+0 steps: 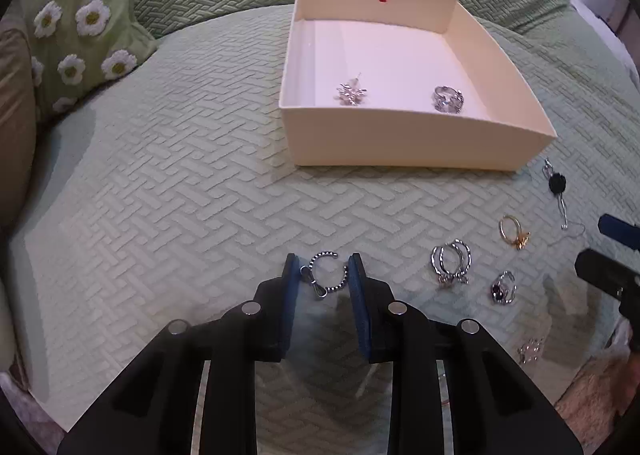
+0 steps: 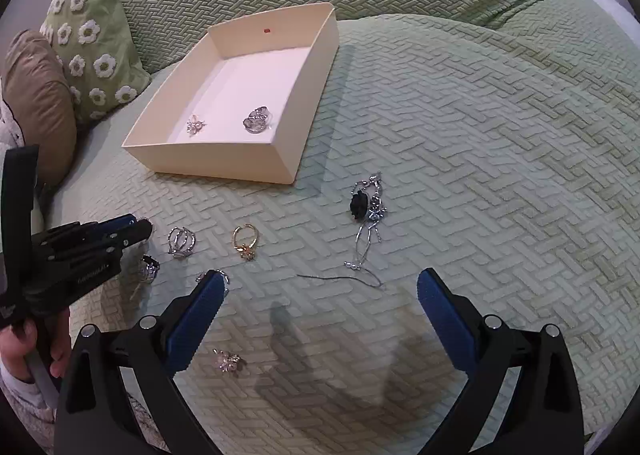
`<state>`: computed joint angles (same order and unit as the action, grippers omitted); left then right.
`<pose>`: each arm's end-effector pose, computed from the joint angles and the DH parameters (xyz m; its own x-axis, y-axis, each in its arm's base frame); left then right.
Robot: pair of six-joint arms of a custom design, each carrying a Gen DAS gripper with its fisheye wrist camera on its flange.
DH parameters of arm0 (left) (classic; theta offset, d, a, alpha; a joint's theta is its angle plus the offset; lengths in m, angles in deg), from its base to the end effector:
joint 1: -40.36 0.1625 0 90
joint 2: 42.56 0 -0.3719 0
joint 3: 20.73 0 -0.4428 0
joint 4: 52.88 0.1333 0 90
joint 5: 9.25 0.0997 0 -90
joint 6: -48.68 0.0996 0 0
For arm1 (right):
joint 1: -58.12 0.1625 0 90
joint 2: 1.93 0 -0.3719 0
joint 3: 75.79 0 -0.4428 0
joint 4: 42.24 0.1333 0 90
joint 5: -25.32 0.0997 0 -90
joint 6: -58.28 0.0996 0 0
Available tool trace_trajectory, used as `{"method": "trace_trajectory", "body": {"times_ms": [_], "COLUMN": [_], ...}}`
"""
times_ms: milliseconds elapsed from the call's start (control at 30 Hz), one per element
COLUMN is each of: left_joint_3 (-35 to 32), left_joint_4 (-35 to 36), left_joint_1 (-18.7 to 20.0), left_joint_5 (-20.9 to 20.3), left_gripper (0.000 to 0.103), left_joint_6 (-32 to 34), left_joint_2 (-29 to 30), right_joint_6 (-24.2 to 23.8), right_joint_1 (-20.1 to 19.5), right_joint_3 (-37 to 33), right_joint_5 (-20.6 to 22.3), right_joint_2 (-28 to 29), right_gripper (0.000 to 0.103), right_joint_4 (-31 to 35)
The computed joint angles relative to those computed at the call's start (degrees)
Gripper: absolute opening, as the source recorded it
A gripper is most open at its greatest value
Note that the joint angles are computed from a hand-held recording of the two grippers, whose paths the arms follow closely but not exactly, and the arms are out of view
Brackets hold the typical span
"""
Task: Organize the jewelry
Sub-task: 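Grasp the twisted silver hoop with the left gripper while the right gripper grasps the black-bead earring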
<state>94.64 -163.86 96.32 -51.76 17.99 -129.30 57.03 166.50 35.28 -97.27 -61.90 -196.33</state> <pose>-0.1084 -0.5298 0.2417 -0.7174 -0.0240 -0.6962 0.2193 0.9408 -0.2584 0.2585 -0.5255 0.0805 -0.8308 -0.1709 0.5296 -0.3255 0.9212 -0.2133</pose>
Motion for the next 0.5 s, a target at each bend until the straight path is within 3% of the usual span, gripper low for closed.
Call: {"method": "trace_trajectory", "body": {"times_ms": [200, 367, 467, 500], "left_joint_3": [0.6, 1.8, 2.3, 2.5], "left_joint_4": [-2.3, -6.1, -6.9, -6.9], "left_joint_1": [0.3, -0.2, -0.8, -1.0], "left_joint_5": [-2.2, -4.0, -4.4, -4.3], "left_gripper": [0.023, 0.023, 0.023, 0.023], "left_joint_6": [0.7, 2.2, 2.8, 2.9], "left_joint_2": [-1.8, -3.6, -4.0, -4.1], "right_joint_6": [0.7, -2.5, -3.1, -3.8], "right_joint_1": [-0.6, -1.1, -2.4, -2.5], "right_joint_3": [0.1, -3.4, -5.8, -6.2], "right_joint_5": [0.6, -6.6, -6.7, -7.3], "right_joint_2": [-0.4, 3.5, 5.4, 6.0], "right_gripper": [0.096, 0.096, 0.095, 0.091], "right_joint_4": [-0.9, -5.9, -4.4, -4.5]}}
